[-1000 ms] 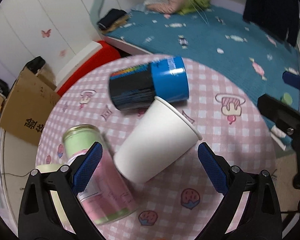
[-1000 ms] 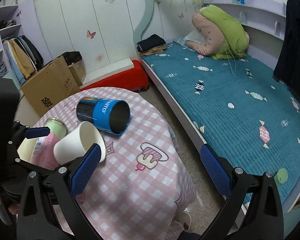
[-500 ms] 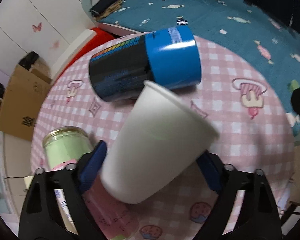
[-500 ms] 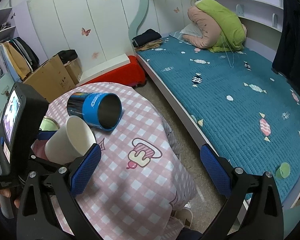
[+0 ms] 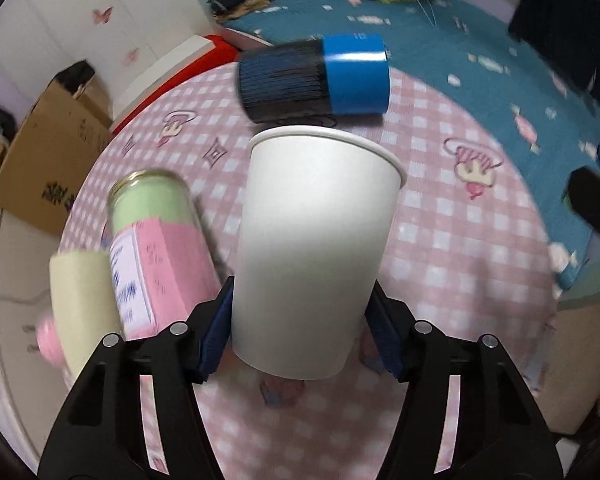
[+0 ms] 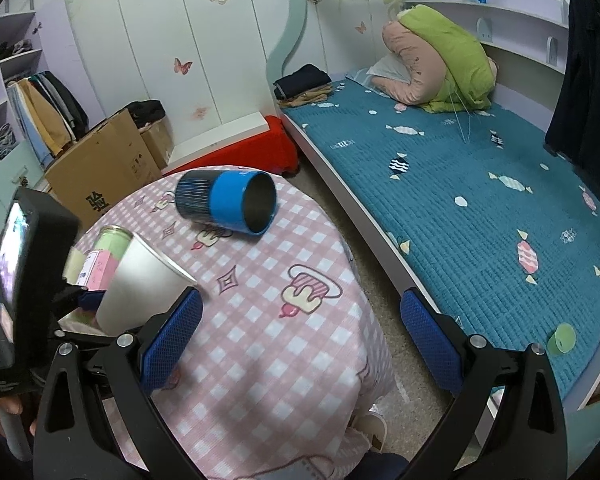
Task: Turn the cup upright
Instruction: 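Lift the white cup with the right tool and rotate it upright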
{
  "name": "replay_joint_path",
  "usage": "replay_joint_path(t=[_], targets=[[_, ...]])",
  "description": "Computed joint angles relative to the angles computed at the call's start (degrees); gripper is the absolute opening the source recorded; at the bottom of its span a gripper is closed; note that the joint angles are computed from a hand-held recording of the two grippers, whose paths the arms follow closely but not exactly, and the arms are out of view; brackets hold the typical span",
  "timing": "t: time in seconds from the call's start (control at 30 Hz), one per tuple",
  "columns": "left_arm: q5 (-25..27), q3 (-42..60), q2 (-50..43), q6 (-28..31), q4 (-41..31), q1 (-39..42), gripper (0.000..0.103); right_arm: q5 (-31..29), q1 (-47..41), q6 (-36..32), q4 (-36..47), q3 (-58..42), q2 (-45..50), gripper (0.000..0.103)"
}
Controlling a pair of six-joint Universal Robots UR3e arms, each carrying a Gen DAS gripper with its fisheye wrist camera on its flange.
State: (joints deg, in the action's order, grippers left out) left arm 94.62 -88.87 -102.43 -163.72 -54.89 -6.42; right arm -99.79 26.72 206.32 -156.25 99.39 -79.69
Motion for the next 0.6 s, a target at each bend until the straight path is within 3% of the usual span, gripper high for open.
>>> replay_joint_path(t=[0.1,0.17,0.37,0.6], targets=[[-1.9,-5.4,7.3,-2.5,0.0,1.3,0.062,-1.0,1.5,0.6,0.6,0.3,-1.6,0.096],[-6.3,-9.1,13.2,-4.1,-1.9,3.5,0.062,-2.0,2.9,1.1,1.2,0.5,-2.6,0.096],[-13.1,-20.7,29.7,-9.8,-6.7,10.1,0.062,-3.6,7.7,2.4,2.8,0.1,-4.2,0.096],[-19.6,-29.4,43.9,-11.1,-15.0,21.0,0.062,-4.6,14.2,3.4,5.5,-4.8,-0.5,0.096]])
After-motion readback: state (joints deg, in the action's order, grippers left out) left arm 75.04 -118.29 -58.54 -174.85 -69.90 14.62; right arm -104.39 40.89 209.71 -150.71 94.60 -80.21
